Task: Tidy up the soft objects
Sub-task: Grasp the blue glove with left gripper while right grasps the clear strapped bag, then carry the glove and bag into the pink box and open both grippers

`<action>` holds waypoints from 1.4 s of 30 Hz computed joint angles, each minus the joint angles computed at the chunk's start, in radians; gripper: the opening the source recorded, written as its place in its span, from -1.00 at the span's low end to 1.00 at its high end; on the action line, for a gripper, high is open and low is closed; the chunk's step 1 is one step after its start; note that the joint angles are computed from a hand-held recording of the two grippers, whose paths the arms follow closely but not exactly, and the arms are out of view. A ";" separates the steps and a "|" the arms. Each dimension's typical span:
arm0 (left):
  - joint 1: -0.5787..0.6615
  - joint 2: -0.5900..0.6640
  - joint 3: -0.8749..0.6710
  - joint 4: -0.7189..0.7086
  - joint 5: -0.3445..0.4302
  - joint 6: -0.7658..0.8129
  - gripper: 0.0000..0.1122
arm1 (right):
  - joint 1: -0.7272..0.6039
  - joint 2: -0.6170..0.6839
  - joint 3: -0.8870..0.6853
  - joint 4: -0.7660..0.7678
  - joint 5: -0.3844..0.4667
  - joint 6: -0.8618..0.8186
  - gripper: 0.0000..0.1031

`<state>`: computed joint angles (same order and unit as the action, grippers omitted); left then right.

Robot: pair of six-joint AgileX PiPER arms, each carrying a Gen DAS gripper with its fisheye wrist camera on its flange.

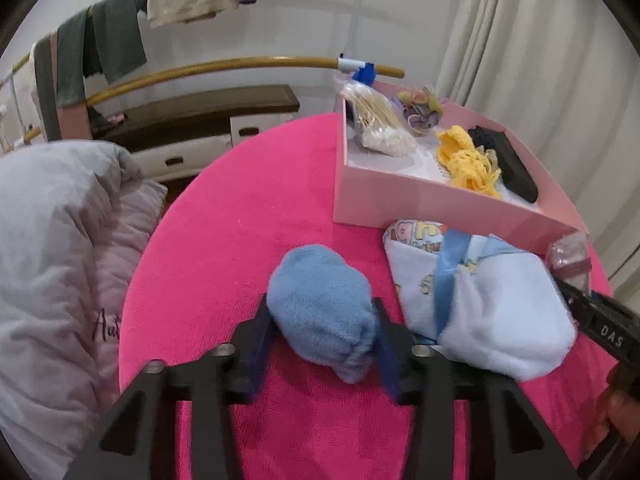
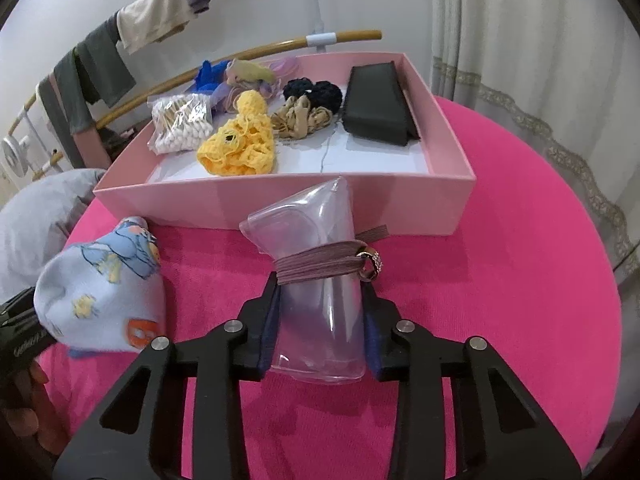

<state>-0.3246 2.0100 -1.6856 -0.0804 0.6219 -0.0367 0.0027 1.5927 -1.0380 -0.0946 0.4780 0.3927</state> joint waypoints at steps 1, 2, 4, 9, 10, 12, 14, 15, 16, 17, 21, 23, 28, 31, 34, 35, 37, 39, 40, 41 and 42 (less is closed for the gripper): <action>0.007 -0.009 0.014 -0.012 -0.002 0.011 -0.30 | -0.004 -0.013 0.012 0.009 -0.001 -0.004 -0.37; 0.009 -0.017 0.017 -0.006 0.001 0.006 -0.31 | -0.010 -0.022 0.022 0.024 -0.003 -0.017 -0.37; 0.018 -0.050 0.056 -0.004 -0.013 0.002 -0.31 | -0.016 -0.048 0.045 0.041 -0.003 -0.035 -0.37; 0.008 -0.168 0.211 0.097 -0.096 -0.078 -0.31 | -0.022 -0.090 0.081 0.060 0.004 -0.045 -0.37; 0.005 -0.186 0.234 0.110 -0.112 -0.090 -0.31 | -0.023 -0.097 0.084 0.064 0.005 -0.047 -0.37; -0.007 -0.224 0.274 0.143 -0.124 -0.120 -0.31 | -0.020 -0.110 0.088 0.065 0.007 -0.047 -0.37; -0.015 -0.265 0.316 0.151 -0.132 -0.126 -0.31 | -0.009 -0.127 0.090 0.053 0.013 -0.034 -0.37; -0.022 -0.282 0.332 0.163 -0.135 -0.137 -0.31 | -0.004 -0.137 0.092 0.049 0.016 -0.028 -0.37; -0.030 -0.298 0.346 0.177 -0.139 -0.150 -0.31 | -0.002 -0.143 0.092 0.050 0.017 -0.029 -0.37; -0.036 -0.309 0.347 0.178 -0.134 -0.150 -0.31 | 0.003 -0.153 0.092 0.045 0.022 -0.024 -0.37; -0.055 -0.359 0.371 0.186 -0.122 -0.156 -0.31 | 0.016 -0.191 0.095 0.045 0.034 -0.019 -0.37; -0.068 -0.383 0.380 0.201 -0.111 -0.172 -0.31 | 0.022 -0.209 0.098 0.042 0.042 -0.015 -0.37; -0.085 -0.428 0.377 0.202 -0.075 -0.184 -0.31 | 0.026 -0.264 0.103 0.077 0.062 -0.043 -0.37; -0.109 -0.453 0.363 0.232 -0.052 -0.214 -0.31 | 0.034 -0.295 0.094 0.083 0.076 -0.048 -0.37; -0.135 -0.479 0.342 0.254 -0.022 -0.237 -0.31 | 0.049 -0.327 0.080 0.076 0.090 -0.038 -0.37; -0.150 -0.481 0.333 0.276 -0.014 -0.263 -0.31 | 0.052 -0.339 0.075 0.083 0.094 -0.043 -0.37; -0.171 -0.490 0.313 0.299 0.002 -0.288 -0.31 | 0.058 -0.358 0.068 0.085 0.098 -0.045 -0.37; -0.198 -0.495 0.289 0.334 0.022 -0.324 -0.31 | 0.064 -0.381 0.060 0.097 0.103 -0.052 -0.37; -0.210 -0.503 0.280 0.349 0.030 -0.336 -0.31 | 0.069 -0.390 0.056 0.096 0.106 -0.049 -0.37; -0.224 -0.505 0.273 0.366 0.034 -0.353 -0.31 | 0.075 -0.398 0.055 0.089 0.108 -0.042 -0.37; -0.233 -0.509 0.267 0.374 0.039 -0.360 -0.31 | 0.081 -0.405 0.050 0.079 0.111 -0.035 -0.37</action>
<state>-0.5578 1.5008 -1.4188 0.2939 0.6608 -0.3967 0.0837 1.1875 -0.9879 -0.0152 0.5888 0.3581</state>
